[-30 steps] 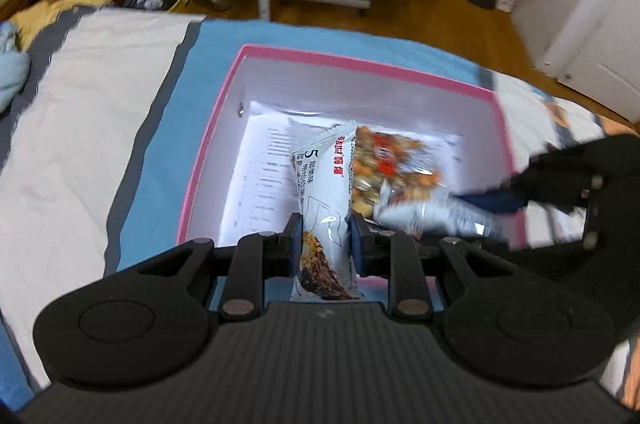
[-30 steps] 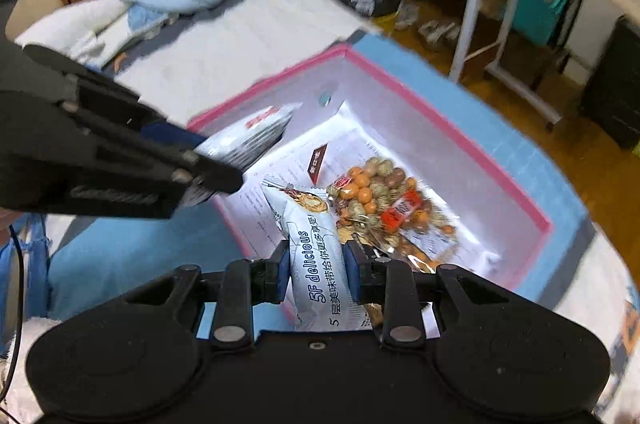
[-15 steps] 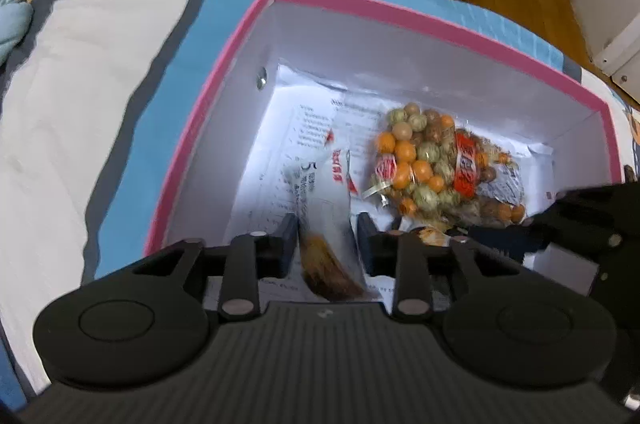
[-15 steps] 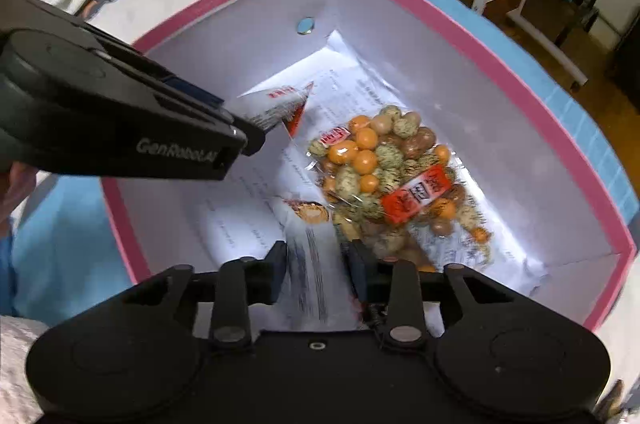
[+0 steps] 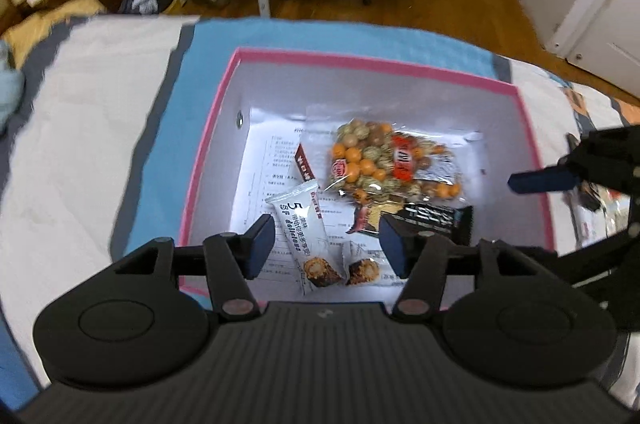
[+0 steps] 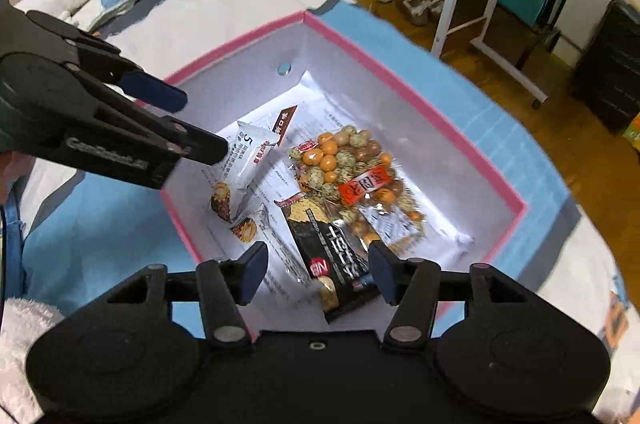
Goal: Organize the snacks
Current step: 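Open both tools to drop the white bars into the box, then move both tools to the black NB cracker pack and grasp it with both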
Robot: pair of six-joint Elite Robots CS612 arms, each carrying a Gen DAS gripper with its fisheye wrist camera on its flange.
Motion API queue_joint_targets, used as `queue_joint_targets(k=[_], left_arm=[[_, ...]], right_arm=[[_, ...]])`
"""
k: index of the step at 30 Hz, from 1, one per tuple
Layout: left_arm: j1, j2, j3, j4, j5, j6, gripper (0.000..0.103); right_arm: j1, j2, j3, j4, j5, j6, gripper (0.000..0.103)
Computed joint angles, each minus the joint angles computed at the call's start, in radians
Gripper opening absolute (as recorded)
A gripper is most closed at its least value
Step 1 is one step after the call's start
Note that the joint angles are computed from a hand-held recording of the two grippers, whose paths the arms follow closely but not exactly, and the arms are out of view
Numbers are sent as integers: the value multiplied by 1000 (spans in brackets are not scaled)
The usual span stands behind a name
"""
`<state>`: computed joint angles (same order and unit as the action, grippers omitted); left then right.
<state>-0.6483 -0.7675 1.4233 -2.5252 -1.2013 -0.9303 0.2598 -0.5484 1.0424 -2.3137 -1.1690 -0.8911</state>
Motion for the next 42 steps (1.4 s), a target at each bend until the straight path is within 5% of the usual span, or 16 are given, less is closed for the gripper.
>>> queue_joint_targets(k=[6, 14, 22, 25, 33, 37, 42], left_arm=[[-37, -42, 15, 24, 28, 61, 65], [-90, -74, 11, 69, 44, 125, 74], [-138, -69, -38, 116, 35, 196, 82], [-160, -56, -62, 116, 51, 240, 94], [-214, 46, -184, 53, 55, 400, 95], [-235, 124, -262, -14, 67, 480, 95], [-223, 235, -425, 35, -59, 427, 95]], right_arm=[[-23, -70, 95, -54, 3, -28, 65], [-65, -154, 219, -106, 64, -132, 84], [-120, -228, 334, -174, 100, -206, 91], [-152, -255, 379, -205, 109, -220, 93], [-261, -284, 472, -298, 147, -200, 94], [-321, -263, 503, -367, 226, -199, 94], [-379, -199, 509, -487, 294, -55, 94]])
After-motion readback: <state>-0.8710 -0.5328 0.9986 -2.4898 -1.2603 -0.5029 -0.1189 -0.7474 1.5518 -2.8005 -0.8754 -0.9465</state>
